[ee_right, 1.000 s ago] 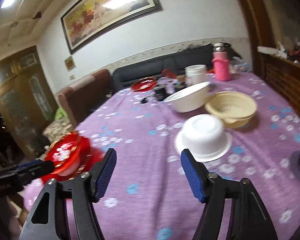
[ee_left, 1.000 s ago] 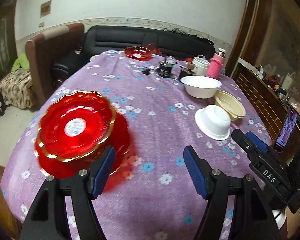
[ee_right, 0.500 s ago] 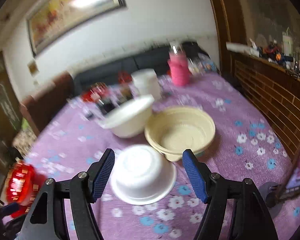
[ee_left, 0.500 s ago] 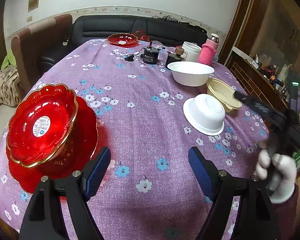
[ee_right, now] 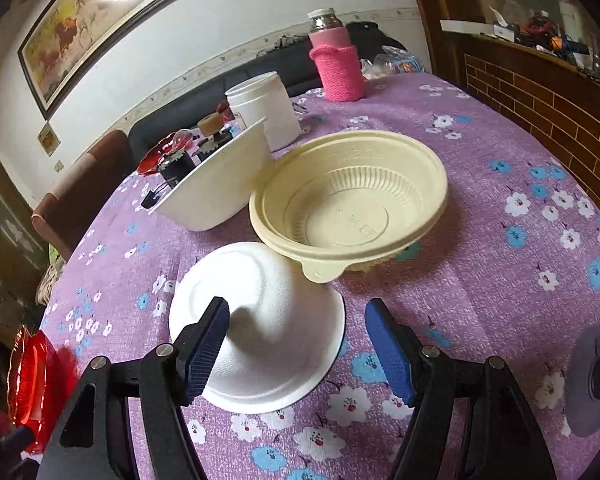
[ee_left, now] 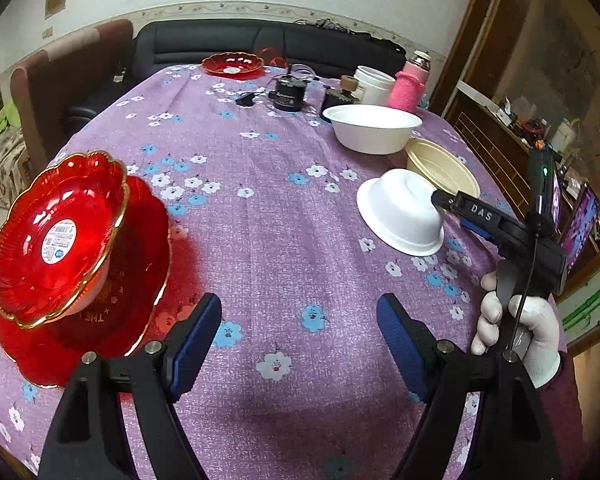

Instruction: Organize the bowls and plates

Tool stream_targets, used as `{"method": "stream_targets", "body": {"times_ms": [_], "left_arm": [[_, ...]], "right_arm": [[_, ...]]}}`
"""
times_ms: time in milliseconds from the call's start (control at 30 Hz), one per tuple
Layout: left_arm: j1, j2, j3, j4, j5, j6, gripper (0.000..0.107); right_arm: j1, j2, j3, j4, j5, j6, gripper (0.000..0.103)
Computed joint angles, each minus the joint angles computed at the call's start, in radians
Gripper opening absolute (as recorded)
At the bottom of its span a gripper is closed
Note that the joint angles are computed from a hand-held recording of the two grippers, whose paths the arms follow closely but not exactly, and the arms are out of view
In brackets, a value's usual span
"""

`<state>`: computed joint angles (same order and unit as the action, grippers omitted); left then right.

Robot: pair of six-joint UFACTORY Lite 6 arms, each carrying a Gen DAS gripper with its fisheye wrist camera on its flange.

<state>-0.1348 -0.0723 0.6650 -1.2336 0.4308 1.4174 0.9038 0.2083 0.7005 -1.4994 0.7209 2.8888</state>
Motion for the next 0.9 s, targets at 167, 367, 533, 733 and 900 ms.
{"method": "stream_targets", "body": {"times_ms": [167,367,533,733,900], "left_arm": [[0.027,-0.016,-0.009,-0.002,0.026,0.007,0.079],[0.027,-0.011,-0.007,0.004,0.033,0.003,0.079],[0.026,-0.010,-0.006,0.016,0.031,-0.009,0.079],[0.019,0.001,-0.006,0.006,0.014,-0.010,0.079],[0.006,-0.018,0.005,0.021,0.028,-0.036,0.079]], "right_arm": [[-0.013,0.026,0.024,-0.007,0.008,-0.010,0.085],[-0.044,0.093,0.114,0.037,0.001,-0.135,0.093],[-0.047,0.179,0.248,0.149,0.058,-0.345,0.095],[-0.057,0.134,0.194,-0.032,-0.031,-0.245,0.063],[-0.050,0.116,0.173,-0.322,-0.179,-0.104,0.065]]}}
